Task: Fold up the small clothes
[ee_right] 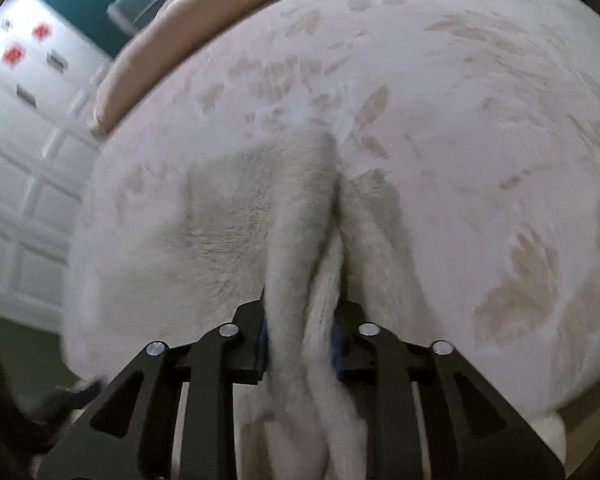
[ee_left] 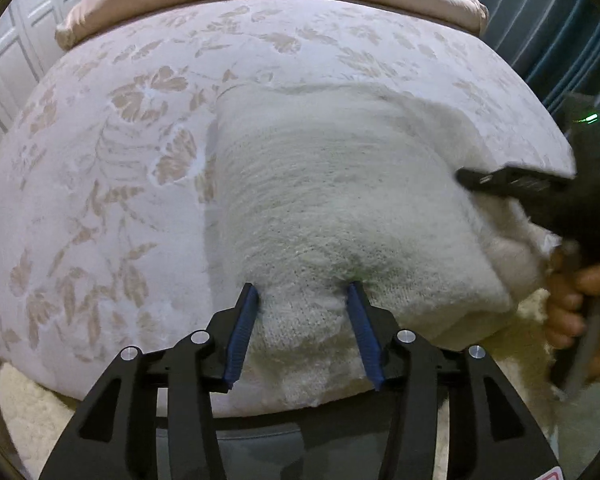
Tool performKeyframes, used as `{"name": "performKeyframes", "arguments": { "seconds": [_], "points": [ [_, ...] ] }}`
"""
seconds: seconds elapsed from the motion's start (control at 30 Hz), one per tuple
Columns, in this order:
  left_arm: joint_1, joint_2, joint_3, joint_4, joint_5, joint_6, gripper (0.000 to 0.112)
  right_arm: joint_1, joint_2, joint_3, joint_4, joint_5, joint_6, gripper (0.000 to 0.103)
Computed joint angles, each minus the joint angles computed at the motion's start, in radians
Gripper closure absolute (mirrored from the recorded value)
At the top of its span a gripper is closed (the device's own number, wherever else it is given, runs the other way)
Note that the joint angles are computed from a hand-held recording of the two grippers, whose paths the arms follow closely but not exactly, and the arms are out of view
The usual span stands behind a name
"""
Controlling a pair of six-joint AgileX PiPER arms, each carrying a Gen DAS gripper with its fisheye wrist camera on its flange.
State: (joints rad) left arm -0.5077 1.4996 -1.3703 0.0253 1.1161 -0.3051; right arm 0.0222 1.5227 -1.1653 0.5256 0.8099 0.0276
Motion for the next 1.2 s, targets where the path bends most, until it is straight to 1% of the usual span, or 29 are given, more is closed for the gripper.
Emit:
{"name": "performKeyframes", "arguments": {
  "seconds": [0.03,0.1,0.13,0.2,0.27,0.3,0.37,0.4,0.43,0.47,0.5,0.53,0.6,0.67,0.7,0.73,0.8,0.83,0.9,0.97,1.0,1.03,1.13,1.2],
  "points": [
    [0.003,-0.001,-0.003,-0.007,0.005,0.002,0.065,-0.001,-0.036,0.005,-0.036,0.006,0.045,0.078],
    [0.03,-0.007,-0.016,-0.049,0.017,0.012,0.066,-0.007,-0.133,0.031,-0.088,0.02,0.077,0.078],
    [0.038,-0.009,-0.021,-0.064,0.022,0.015,0.067,-0.02,-0.175,0.048,-0.081,0.041,0.071,0.073],
    [0.051,-0.015,-0.043,-0.102,0.04,0.023,0.069,-0.028,-0.226,0.078,-0.063,0.066,0.071,0.067],
    [0.049,-0.032,-0.054,-0.126,0.04,0.022,0.069,-0.001,-0.271,0.119,-0.053,0.073,0.069,0.067],
    [0.046,-0.034,-0.059,-0.132,0.04,0.023,0.069,0.01,-0.276,0.126,-0.062,0.082,0.072,0.065],
    [0.034,-0.027,-0.06,-0.134,0.042,0.028,0.067,0.043,-0.287,0.173,-0.064,0.073,0.06,0.063],
    [0.026,-0.02,-0.057,-0.127,0.042,0.026,0.067,0.076,-0.281,0.182,-0.104,0.061,0.092,0.064],
    [0.02,-0.013,-0.054,-0.119,0.046,0.02,0.067,0.109,-0.269,0.2,-0.158,0.043,0.125,0.078],
    [0.017,-0.006,-0.046,-0.113,0.044,0.015,0.067,0.122,-0.256,0.194,-0.171,0.043,0.141,0.081],
    [0.015,-0.006,-0.039,-0.105,0.042,0.015,0.067,0.108,-0.271,0.204,-0.145,0.048,0.125,0.087],
    [0.012,-0.007,-0.037,-0.097,0.041,0.016,0.067,0.081,-0.311,0.213,-0.097,0.055,0.089,0.087],
    [0.008,-0.011,-0.032,-0.077,0.044,0.022,0.067,0.066,-0.377,0.206,-0.102,0.076,0.088,0.09],
    [0.013,-0.013,-0.02,-0.071,0.049,0.025,0.066,0.031,-0.431,0.197,-0.081,0.118,0.083,0.09],
    [0.018,-0.016,-0.009,-0.074,0.044,0.028,0.063,0.025,-0.445,0.202,-0.083,0.131,0.089,0.09],
    [0.019,-0.018,-0.001,-0.074,0.042,0.03,0.063,0.033,-0.448,0.211,-0.107,0.136,0.103,0.09],
    [0.007,-0.023,0.02,-0.059,0.033,0.034,0.063,0.083,-0.403,0.265,-0.201,0.118,0.173,0.09],
    [-0.003,-0.025,0.031,-0.048,0.025,0.035,0.061,0.086,-0.368,0.3,-0.199,0.105,0.168,0.09],
    [-0.037,-0.02,0.047,-0.005,0.012,0.014,0.059,0.058,-0.335,0.368,-0.116,0.054,0.123,0.089],
    [-0.066,-0.024,0.062,0.042,-0.005,-0.01,0.057,0.04,-0.339,0.334,-0.11,0.092,0.131,0.088],
    [-0.072,-0.024,0.063,0.052,-0.007,-0.015,0.057,0.038,-0.34,0.32,-0.119,0.106,0.137,0.088],
    [-0.07,-0.025,0.063,0.05,-0.008,-0.016,0.057,0.033,-0.343,0.296,-0.129,0.138,0.145,0.087],
    [-0.048,-0.037,0.044,0.02,0.009,-0.009,0.057,0.0,-0.391,0.247,-0.129,0.203,0.182,0.082],
    [-0.016,-0.063,0.033,-0.027,0.03,0.002,0.058,0.049,-0.417,0.2,-0.21,0.215,0.269,0.082]
  ]
}}
